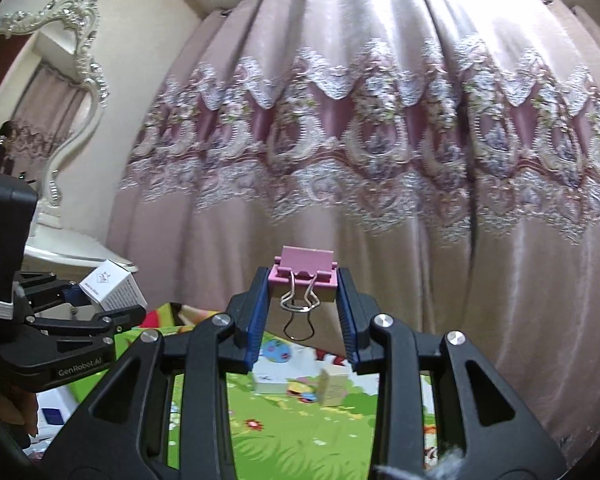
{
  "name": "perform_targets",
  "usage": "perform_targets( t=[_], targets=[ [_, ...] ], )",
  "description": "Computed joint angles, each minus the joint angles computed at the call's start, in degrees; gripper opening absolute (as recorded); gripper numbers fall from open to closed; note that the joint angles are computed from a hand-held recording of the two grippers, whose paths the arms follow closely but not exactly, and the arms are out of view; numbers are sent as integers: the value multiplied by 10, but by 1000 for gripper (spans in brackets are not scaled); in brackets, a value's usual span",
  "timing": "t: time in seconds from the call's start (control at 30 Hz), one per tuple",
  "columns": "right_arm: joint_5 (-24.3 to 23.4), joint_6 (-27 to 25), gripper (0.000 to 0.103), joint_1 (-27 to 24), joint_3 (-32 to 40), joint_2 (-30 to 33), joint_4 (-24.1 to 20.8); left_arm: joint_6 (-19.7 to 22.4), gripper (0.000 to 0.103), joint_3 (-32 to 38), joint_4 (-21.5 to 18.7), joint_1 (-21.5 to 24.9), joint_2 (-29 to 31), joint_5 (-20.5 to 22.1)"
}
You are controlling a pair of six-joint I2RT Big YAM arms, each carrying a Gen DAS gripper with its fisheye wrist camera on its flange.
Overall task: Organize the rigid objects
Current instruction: 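Lift the clip and white box and carry them to the purple-rimmed box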
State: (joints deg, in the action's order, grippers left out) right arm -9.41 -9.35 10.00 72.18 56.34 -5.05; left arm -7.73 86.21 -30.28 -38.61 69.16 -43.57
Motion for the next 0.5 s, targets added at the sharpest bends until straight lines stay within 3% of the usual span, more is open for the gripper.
perform_targets(
  t=[0.23,0.5],
  targets=[
    [-27,-16,37,41,-4,-8,-13,-28,42,-40,-25,9,-46,-29],
    [-78,-33,37,94,4,-5,-52,-91,42,-83,-98,20,-107,-76]
  ],
)
